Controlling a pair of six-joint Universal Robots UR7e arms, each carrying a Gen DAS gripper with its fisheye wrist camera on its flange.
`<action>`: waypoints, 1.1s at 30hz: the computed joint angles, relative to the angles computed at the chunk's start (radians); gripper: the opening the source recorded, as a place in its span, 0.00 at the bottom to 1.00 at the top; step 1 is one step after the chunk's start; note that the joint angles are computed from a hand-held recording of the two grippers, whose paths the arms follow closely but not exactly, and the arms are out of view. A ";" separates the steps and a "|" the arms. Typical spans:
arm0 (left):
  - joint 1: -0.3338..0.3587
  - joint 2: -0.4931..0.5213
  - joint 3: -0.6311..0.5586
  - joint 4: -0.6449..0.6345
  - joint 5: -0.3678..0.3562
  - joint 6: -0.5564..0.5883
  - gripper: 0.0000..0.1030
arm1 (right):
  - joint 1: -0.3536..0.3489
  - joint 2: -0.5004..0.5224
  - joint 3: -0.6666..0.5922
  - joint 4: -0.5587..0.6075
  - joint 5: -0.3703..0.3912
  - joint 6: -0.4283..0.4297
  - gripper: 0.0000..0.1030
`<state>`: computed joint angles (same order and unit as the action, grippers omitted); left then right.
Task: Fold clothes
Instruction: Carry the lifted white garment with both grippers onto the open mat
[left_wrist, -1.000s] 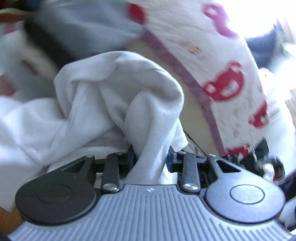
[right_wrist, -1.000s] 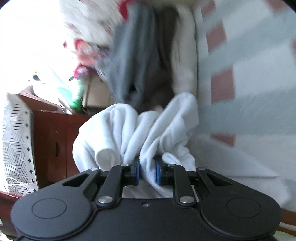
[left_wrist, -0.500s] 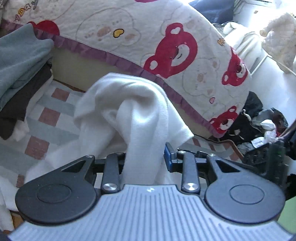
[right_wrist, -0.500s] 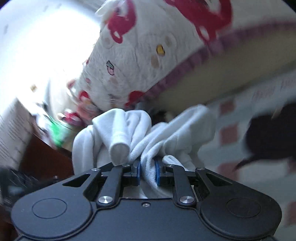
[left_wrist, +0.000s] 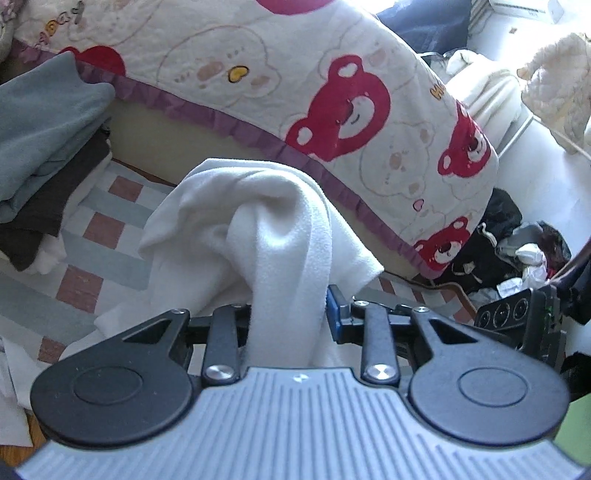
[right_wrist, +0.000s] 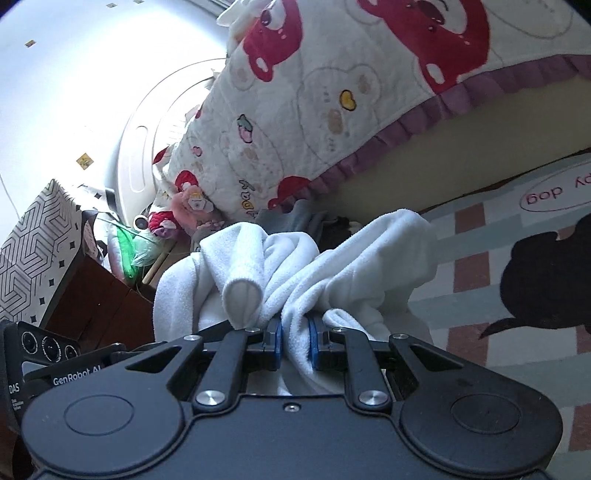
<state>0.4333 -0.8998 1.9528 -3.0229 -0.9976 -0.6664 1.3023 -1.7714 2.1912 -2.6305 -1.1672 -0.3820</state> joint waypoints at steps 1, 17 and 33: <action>0.003 0.012 -0.012 0.002 -0.010 0.009 0.27 | -0.006 -0.004 -0.003 0.005 -0.005 0.002 0.19; -0.007 0.196 -0.254 -0.242 -0.125 0.447 0.28 | -0.045 -0.121 0.023 -0.305 0.070 -0.043 0.18; 0.133 0.326 -0.303 0.404 -0.136 0.182 0.28 | -0.069 0.134 -0.074 -0.280 -0.611 0.028 0.38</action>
